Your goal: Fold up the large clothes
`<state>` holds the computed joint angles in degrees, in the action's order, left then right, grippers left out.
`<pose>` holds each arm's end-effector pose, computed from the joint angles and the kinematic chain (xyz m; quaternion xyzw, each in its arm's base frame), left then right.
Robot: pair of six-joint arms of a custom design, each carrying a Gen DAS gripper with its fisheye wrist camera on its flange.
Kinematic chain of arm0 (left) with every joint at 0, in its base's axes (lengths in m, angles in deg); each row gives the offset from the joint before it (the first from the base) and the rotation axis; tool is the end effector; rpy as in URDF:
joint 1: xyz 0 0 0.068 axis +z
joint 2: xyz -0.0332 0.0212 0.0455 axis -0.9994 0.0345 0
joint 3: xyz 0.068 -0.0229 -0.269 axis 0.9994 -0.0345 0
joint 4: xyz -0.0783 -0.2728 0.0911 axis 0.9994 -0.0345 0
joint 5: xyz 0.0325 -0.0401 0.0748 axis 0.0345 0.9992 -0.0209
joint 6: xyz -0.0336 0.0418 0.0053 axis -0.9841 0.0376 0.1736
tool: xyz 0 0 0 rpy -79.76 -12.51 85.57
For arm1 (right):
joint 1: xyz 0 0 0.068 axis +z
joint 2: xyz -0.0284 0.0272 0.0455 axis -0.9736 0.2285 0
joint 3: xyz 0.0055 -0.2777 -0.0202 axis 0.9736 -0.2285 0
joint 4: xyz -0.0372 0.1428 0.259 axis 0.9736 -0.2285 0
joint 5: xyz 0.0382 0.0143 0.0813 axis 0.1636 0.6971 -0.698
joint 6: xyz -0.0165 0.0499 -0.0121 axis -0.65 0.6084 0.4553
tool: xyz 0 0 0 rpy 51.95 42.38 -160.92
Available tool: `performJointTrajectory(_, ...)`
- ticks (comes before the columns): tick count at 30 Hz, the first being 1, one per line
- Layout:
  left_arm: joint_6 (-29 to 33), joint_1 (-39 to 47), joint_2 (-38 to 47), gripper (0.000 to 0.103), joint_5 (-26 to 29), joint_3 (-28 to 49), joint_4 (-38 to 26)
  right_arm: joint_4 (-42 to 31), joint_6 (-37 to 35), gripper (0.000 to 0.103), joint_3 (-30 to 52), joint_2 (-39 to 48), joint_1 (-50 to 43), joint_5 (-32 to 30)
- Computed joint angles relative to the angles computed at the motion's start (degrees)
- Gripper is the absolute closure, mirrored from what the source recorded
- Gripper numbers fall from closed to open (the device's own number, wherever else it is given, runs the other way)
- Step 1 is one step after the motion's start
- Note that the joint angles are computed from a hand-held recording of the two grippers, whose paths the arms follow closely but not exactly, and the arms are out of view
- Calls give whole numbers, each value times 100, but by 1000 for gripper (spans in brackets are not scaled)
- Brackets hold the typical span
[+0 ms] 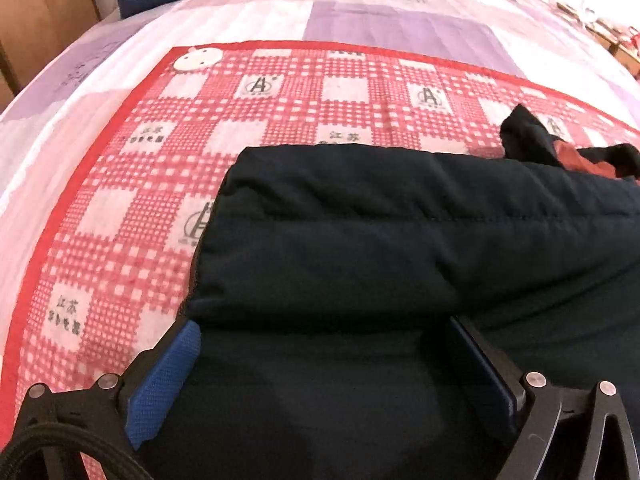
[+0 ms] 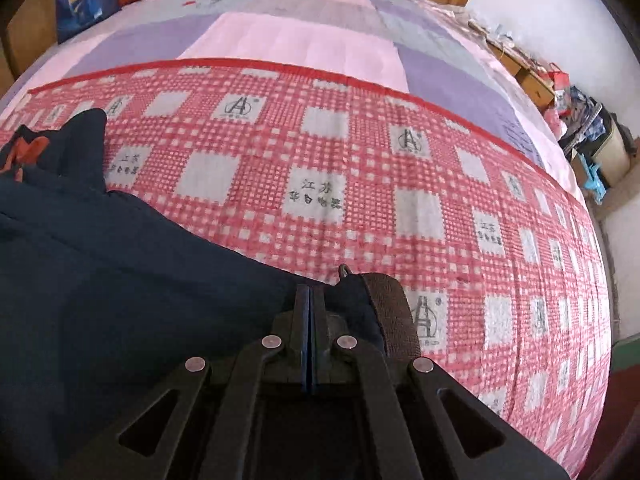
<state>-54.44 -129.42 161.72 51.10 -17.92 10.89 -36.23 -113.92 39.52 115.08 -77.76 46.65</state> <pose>0.1986 -0.1519 0.1825 -0.2462 0.9330 0.0736 0.2521 0.4435 -0.0051 0.2039 -0.2908 0.9335 -0.0322 0.2074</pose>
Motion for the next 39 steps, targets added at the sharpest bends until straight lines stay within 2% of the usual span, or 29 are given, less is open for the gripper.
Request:
performJointTrajectory(2, -95, -81, 265, 4, -55, 401, -478, -138, 115, 103, 19, -208, -39, -91)
performJointTrajectory(3, -239, -322, 356, 6, -199, 699, -855, -14, 135, 103, -228, -548, -127, -355)
performJointTrajectory(5, -590, -923, 341, 6, -459, 1039, -1171, 306, 112, 103, -1018, -1562, -268, -1024)
performJointTrajectory(6, -829, -1372, 392, 5, -570, 1299, -1230, 311, 43, 103, -1412, -2069, -305, -1270)
performJointTrajectory(7, -1019, -1713, 499, 5, -614, 1517, -1260, 138, -27, 99, -1782, -2584, -305, -1584)
performJointTrajectory(9, -1383, -2252, 914, 5, -597, 2000, -1272, -339, -198, 99, -2430, -3448, -208, -2031)
performJointTrajectory(12, -1704, -2931, 1663, 5, -398, 2615, -1020, -1093, -522, 99, -3552, -4932, 326, -2192)
performJointTrajectory(13, -1982, -3214, 1947, 5, -468, 2838, -1134, -1307, -669, 99, -3939, -5460, 583, -2133)
performJointTrajectory(15, -2388, -3533, 1973, 2, -602, 2744, -1308, -1190, -1080, 99, -4463, -6067, 509, -2053)
performJointTrajectory(17, -2916, -3727, 1695, 1, -646, 2315, -1560, -1014, -1671, 103, -4470, -5697, -222, -2218)
performJointTrajectory(19, -3769, -3952, 1249, 0, -550, 1704, -2143, -294, -2077, 103, -4319, -5121, -1060, -2119)
performJointTrajectory(20, -4069, -4041, 1028, 0, -505, 1431, -2301, 34, -2065, 103, -4091, -4649, -1468, -2009)
performJointTrajectory(22, -4577, -4282, 669, 0, -390, 983, -2707, 228, -1788, 103, -3320, -3542, -2053, -1847)
performJointTrajectory(24, -4940, -4454, 376, 0, -128, 629, -3099, 651, -1590, 103, -2767, -2709, -2419, -1143)
performJointTrajectory(25, -5114, -4508, 298, 0, -7, 520, -3158, 686, -1565, 103, -2571, -2406, -2471, -787)
performJointTrajectory(26, -5493, -4658, -59, 0, 110, 174, -3076, 366, -1471, 103, -2155, -1853, -2632, -498)
performJointTrajectory(27, -5686, -4727, -172, 0, 148, 74, -3019, 77, -1452, 103, -1909, -1589, -2777, -504)
performJointTrajectory(28, -5936, -4851, -342, 0, 189, -54, -2976, 130, -1502, 103, -1951, -1612, -2895, -522)
performJointTrajectory(30, -5963, -4869, -138, 0, 253, 118, -3094, 416, -1572, 103, -2281, -1999, -3024, -735)
performJointTrajectory(32, -6008, -4877, 232, 4, 358, 597, -3401, 758, -1384, 103, -2771, -2680, -3098, -939)
performJointTrajectory(34, -6003, -5048, 622, 4, 80, 1231, -3512, 717, -1347, 103, -3130, -3410, -3207, -1516)
performJointTrajectory(35, -5927, -5087, 860, 4, -91, 1576, -3602, 438, -1417, 103, -3359, -4020, -3252, -2019)
performJointTrajectory(37, -5539, -5029, 1463, 4, -456, 2426, -3751, -308, -1669, 103, -3528, -4702, -3078, -2608)
performJointTrajectory(39, -5405, -5139, 1985, 4, -786, 3151, -3814, -1603, -2314, 103, -3807, -5554, -2760, -3071)
